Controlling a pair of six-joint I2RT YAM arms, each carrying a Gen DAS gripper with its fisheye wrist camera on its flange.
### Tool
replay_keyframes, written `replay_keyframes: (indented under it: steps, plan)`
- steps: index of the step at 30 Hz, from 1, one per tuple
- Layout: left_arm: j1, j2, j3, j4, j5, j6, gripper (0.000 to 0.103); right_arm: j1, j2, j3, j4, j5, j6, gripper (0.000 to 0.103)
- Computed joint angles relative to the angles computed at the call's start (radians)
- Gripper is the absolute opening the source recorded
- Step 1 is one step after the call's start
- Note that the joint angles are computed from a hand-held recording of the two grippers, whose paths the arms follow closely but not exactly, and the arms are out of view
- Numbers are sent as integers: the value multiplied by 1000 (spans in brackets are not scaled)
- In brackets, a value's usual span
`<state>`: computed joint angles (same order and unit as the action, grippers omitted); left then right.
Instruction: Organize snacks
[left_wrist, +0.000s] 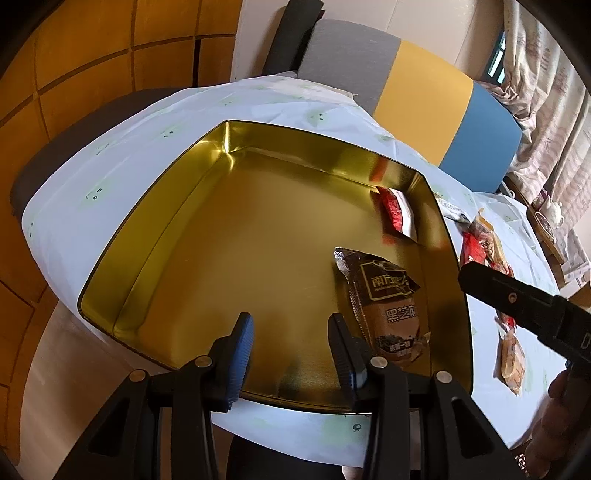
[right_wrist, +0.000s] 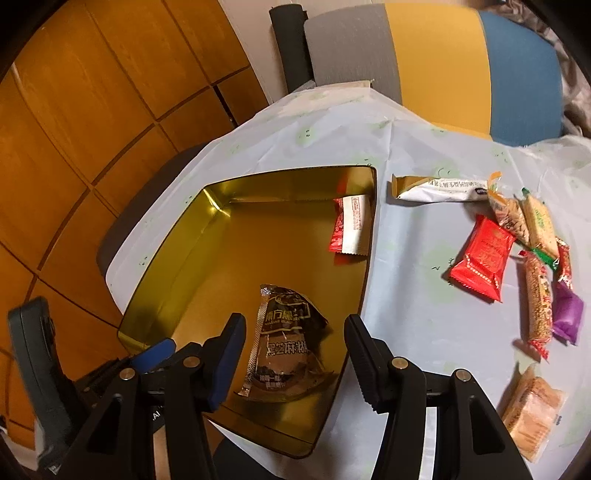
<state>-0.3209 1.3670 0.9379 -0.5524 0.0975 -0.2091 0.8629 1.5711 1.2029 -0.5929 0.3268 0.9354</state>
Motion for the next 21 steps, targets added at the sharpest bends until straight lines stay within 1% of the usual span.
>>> replay_keyframes:
  steps: [4, 5, 6, 7, 9, 12, 17, 21]
  plan:
    - [-18, -11, 3, -2, -4, 8, 42, 14, -28, -18, -8, 26, 2, 58]
    - [-24, -14, 6, -2, -6, 13, 42, 14, -50, -36, -1, 22, 8, 61]
    - [-29, -16, 7, 0, -6, 17, 42, 14, -73, -55, 7, 24, 13, 66]
    - [-35, -17, 10, 0, -4, 21, 42, 17, -88, -63, 2, 37, 17, 68]
    - [-49, -16, 16, 1, 2, 28, 42, 27, -123, -74, -38, 94, 22, 68]
    - [-80, -18, 22, 4, 3, 50, 42, 19, -196, -115, -79, 133, 41, 68]
    - [-132, -25, 35, 10, 5, 85, 42, -49, -338, -209, -164, 152, 91, 69]
    - [-177, -10, 71, -3, 6, 110, 42, -118, -438, -264, -273, 159, 86, 69]
